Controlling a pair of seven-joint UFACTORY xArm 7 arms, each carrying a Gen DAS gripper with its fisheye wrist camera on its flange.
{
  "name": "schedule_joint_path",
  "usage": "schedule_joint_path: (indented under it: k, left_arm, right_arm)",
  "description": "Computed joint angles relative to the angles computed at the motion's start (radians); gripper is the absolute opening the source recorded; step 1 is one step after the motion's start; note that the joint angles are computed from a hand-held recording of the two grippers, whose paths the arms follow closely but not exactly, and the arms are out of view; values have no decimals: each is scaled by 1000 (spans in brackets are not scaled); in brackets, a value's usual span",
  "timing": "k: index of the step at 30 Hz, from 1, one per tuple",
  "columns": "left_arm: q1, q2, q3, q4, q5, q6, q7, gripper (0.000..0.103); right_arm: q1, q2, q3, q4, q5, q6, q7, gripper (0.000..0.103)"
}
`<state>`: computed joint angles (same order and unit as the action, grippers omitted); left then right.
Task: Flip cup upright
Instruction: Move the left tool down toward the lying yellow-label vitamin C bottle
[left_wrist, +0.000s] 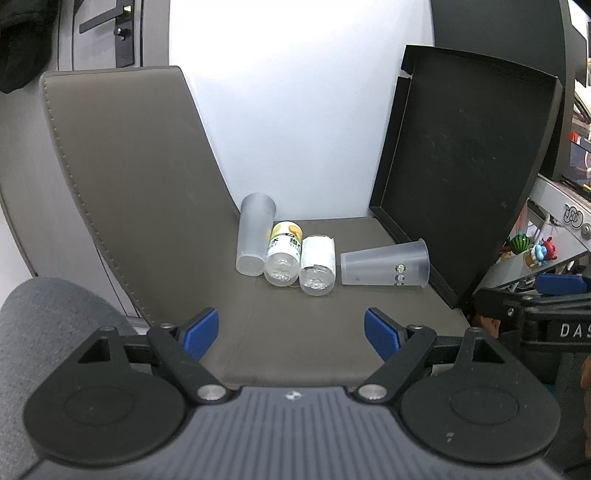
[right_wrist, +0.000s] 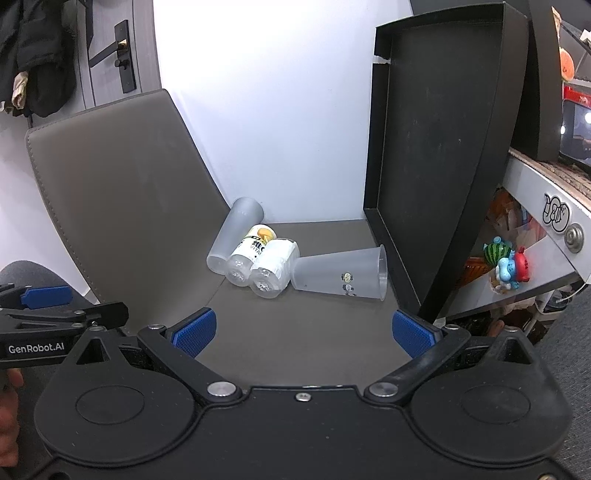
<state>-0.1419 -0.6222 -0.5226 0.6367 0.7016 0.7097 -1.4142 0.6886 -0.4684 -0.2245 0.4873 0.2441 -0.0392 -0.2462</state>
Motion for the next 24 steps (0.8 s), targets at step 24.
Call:
schedule_joint_path:
  k: [24]
  left_arm:
    - [-21,293,157,207,84,10,98,85]
  right_arm:
    - [-95,130,68,165,236,170,-25,103]
